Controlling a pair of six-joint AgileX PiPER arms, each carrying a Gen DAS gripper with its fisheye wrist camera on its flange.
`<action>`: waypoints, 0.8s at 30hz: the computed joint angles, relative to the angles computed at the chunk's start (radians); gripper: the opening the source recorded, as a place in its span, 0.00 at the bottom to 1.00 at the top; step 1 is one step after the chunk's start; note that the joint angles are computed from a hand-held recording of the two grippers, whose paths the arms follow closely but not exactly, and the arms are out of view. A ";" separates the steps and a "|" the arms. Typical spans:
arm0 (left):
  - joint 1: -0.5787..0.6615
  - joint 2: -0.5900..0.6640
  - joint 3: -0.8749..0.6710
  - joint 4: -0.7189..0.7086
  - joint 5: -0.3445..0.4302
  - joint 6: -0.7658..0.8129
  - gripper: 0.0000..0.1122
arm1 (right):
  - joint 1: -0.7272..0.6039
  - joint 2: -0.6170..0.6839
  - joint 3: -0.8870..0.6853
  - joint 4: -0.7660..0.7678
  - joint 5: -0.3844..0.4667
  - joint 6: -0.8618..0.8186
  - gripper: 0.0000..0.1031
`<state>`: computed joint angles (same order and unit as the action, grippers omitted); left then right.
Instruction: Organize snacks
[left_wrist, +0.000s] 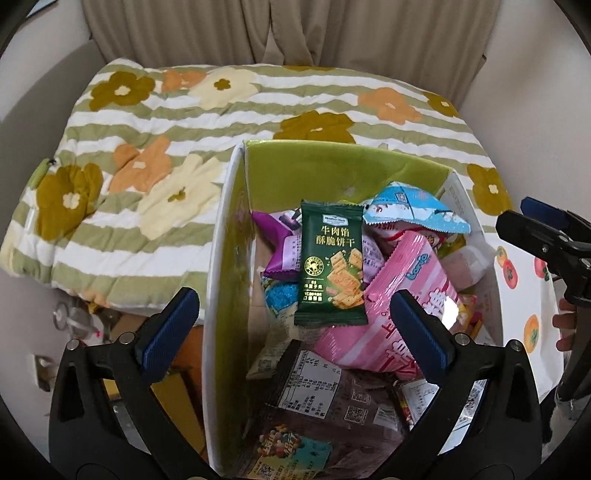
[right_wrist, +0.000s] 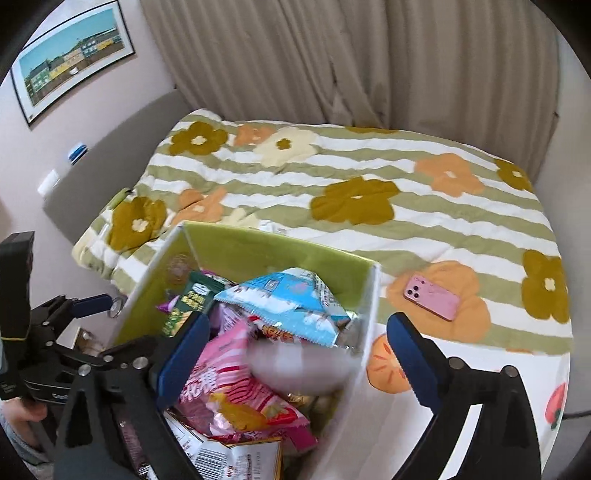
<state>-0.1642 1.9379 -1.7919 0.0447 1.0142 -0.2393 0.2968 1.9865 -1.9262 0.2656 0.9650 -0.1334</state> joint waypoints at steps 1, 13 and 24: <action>0.000 0.002 0.000 -0.001 0.001 0.005 0.91 | 0.000 -0.010 0.024 -0.006 -0.011 0.013 0.96; -0.089 -0.212 0.155 0.158 -0.026 -0.153 0.91 | 0.017 -0.190 0.201 -0.022 -0.092 0.042 0.96; -0.532 -0.528 0.314 0.538 0.105 -0.612 0.91 | -0.045 -0.704 0.614 -0.044 -0.167 0.005 0.96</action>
